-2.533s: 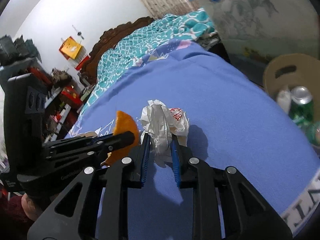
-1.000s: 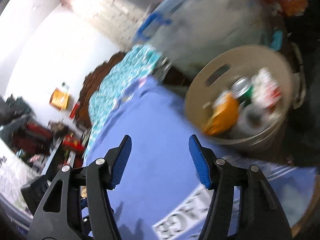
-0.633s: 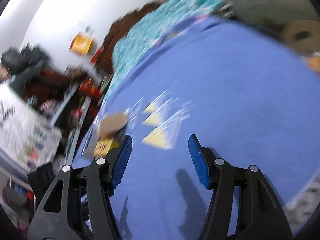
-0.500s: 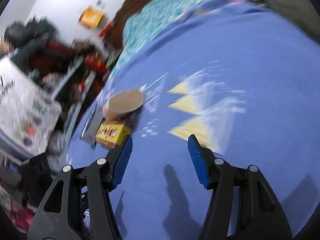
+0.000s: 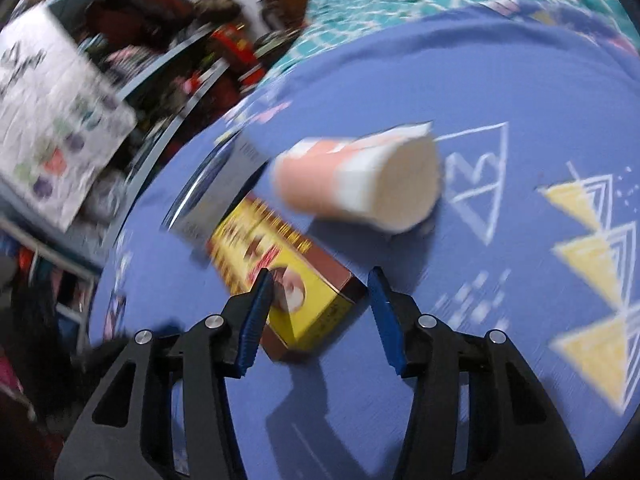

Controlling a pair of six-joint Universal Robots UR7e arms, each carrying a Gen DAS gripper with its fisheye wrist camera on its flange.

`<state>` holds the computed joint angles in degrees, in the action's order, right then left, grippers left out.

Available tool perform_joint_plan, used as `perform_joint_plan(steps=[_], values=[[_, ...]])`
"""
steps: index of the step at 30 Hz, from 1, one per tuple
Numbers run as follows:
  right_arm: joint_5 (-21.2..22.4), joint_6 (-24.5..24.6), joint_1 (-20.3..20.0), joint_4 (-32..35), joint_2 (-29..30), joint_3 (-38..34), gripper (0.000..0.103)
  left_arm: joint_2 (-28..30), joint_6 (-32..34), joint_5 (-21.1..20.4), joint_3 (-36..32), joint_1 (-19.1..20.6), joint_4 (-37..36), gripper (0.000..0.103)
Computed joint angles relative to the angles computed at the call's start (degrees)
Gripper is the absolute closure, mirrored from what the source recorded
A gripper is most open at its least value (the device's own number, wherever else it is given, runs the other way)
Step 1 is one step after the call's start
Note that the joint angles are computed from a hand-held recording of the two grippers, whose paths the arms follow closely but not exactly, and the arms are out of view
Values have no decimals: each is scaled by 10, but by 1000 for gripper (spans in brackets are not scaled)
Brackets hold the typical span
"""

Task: Collect trash
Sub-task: 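Move both tools back toward the paper cup and yellow box on the bed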

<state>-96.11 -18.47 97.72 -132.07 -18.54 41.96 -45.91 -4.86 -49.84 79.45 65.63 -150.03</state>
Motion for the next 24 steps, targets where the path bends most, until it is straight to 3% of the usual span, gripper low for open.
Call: perform_joint_plan(steps=[3,9,24], values=[[25,-6,-4,-38,-48,94,51,2,13,23,7,-3,-13,45],[15,3,-10,-134,-91,187,50,14,39,51,8,-9,-30,39],[13,10,-9,-149,-88,188,50,18,57,46,9,-7,-46,30]])
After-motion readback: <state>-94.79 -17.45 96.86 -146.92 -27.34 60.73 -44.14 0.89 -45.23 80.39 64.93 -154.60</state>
